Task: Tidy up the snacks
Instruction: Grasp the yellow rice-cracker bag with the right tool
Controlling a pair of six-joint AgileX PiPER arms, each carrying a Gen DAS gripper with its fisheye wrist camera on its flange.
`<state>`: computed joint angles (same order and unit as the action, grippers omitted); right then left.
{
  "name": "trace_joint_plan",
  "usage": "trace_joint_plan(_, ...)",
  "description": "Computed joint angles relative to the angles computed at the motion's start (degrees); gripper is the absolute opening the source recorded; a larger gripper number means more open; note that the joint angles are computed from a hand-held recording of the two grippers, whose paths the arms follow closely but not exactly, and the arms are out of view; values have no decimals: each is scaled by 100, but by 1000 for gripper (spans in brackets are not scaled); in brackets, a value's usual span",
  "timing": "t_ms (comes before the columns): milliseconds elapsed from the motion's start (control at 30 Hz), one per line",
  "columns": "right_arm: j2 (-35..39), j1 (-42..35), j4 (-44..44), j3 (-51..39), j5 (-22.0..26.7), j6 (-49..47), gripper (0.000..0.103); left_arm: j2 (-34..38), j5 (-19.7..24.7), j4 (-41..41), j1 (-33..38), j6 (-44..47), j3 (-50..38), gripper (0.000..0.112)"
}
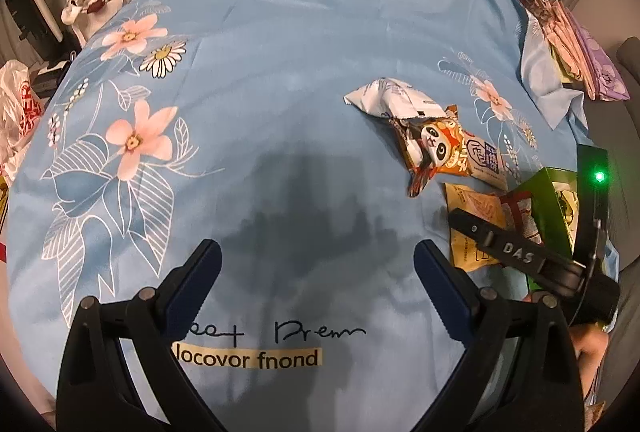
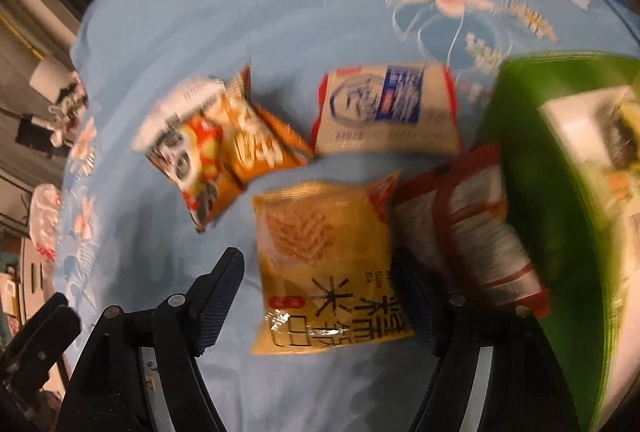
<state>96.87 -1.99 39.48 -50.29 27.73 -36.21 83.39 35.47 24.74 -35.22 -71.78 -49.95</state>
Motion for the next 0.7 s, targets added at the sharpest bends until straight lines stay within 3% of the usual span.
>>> trace_joint_plan(33,-84,80,12,59,-61,-26,74,2,16,-22,12,2,-1,97)
trace_joint_plan(67,-155,105,239,96,44,-281,60,2,34,-20,19,-19,0,97)
trace_joint_plan(100,-159,44,640,146,177,-761,56,-2,57,-9,35,-46,6,97)
trace_joint_plan(400,-289,419,1061,203,1142,-1715,56,-134,-24,-330,350,143,133,97)
trace_joint_plan(533,-538,436,1023,347,1153,-2014,56,-204,-110,-481,429,204,185,97)
trace_joint_plan(600,-678,267,1164,392,1212,-2210,63,-223,-143,-446,395,157,211,97)
trace_joint_plan(700,-843,-141,1351,444,1271,-2395,65,-214,-249,-451,345,157,227,97)
